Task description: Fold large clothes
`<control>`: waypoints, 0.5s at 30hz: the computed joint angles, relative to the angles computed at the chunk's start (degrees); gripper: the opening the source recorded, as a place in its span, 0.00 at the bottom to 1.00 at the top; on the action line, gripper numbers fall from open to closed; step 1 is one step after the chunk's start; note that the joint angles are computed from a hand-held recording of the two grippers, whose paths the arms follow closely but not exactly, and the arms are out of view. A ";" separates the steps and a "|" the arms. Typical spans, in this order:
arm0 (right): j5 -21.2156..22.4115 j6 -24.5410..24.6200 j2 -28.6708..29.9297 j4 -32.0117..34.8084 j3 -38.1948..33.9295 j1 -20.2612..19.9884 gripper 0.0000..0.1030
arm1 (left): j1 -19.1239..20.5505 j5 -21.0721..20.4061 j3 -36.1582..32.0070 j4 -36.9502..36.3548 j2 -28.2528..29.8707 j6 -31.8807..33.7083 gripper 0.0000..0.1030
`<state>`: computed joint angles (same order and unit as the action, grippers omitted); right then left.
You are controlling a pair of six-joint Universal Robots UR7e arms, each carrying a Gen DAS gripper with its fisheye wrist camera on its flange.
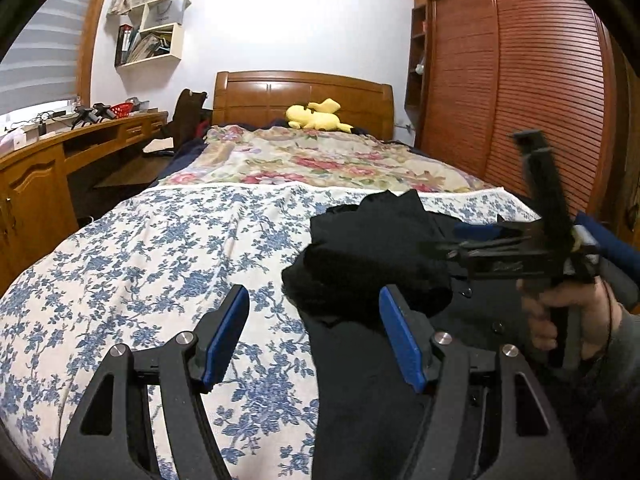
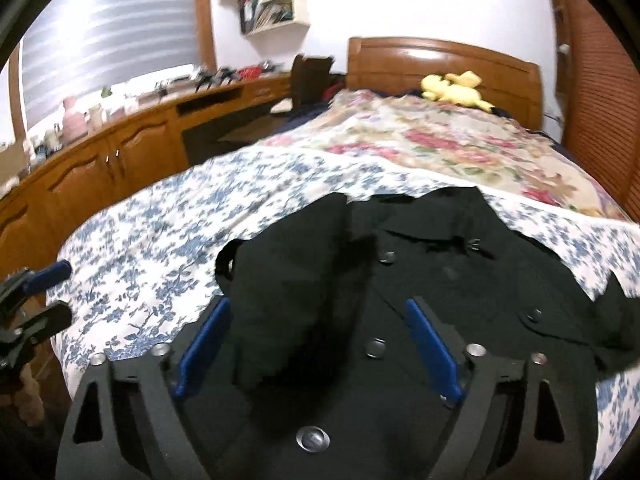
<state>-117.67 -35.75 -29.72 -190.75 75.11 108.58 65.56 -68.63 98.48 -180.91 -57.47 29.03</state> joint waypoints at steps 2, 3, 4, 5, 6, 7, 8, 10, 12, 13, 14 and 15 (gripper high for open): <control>-1.58 0.66 1.25 3.66 -2.30 -0.06 0.59 | 0.35 -0.42 -0.01 -0.10 -0.33 -0.17 0.66; -1.94 0.84 1.59 5.11 -3.11 -0.15 0.46 | 0.48 -0.60 0.02 -0.07 -0.43 -0.21 0.66; -2.23 0.69 1.70 5.70 -3.27 -0.31 0.38 | 0.60 -0.69 0.04 -0.12 -0.48 -0.14 0.66; -2.15 0.50 1.52 5.68 -2.92 -0.55 0.28 | 0.65 -0.64 0.10 -0.31 -0.52 0.02 0.66; -1.60 0.47 1.01 5.17 -2.17 -0.79 0.19 | 0.70 -0.61 0.16 -0.54 -0.51 0.19 0.66; -0.91 0.54 0.25 4.12 -1.03 -1.06 0.16 | 0.78 -0.78 0.16 -0.53 -0.52 0.14 0.66; -0.92 0.53 -0.43 1.88 0.22 -1.33 0.13 | 0.83 -0.93 0.16 -0.41 -0.58 0.01 0.66; -4.21 0.05 0.05 -2.23 -0.23 -0.90 0.13 | 0.91 -1.41 0.01 0.11 -0.59 -0.19 0.66; -7.48 -0.93 -0.39 -6.30 1.11 -1.36 0.13 | 0.86 -1.55 0.09 0.13 -0.57 -0.03 0.66; -9.48 -1.51 -0.21 -7.27 1.16 -1.60 0.13 | 0.85 -1.68 0.05 0.24 -0.48 0.07 0.66; -10.98 -1.50 -0.13 -7.89 1.29 -1.98 0.13 | 0.84 -1.76 -0.06 0.41 -0.40 0.08 0.66; -11.80 -0.77 -0.52 -7.21 1.80 -2.48 0.17 | 0.80 -1.74 -0.12 0.54 -0.33 0.05 0.66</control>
<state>-129.46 -36.51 -30.24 -197.96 76.92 106.09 66.36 -70.37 98.36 -180.37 -57.81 29.08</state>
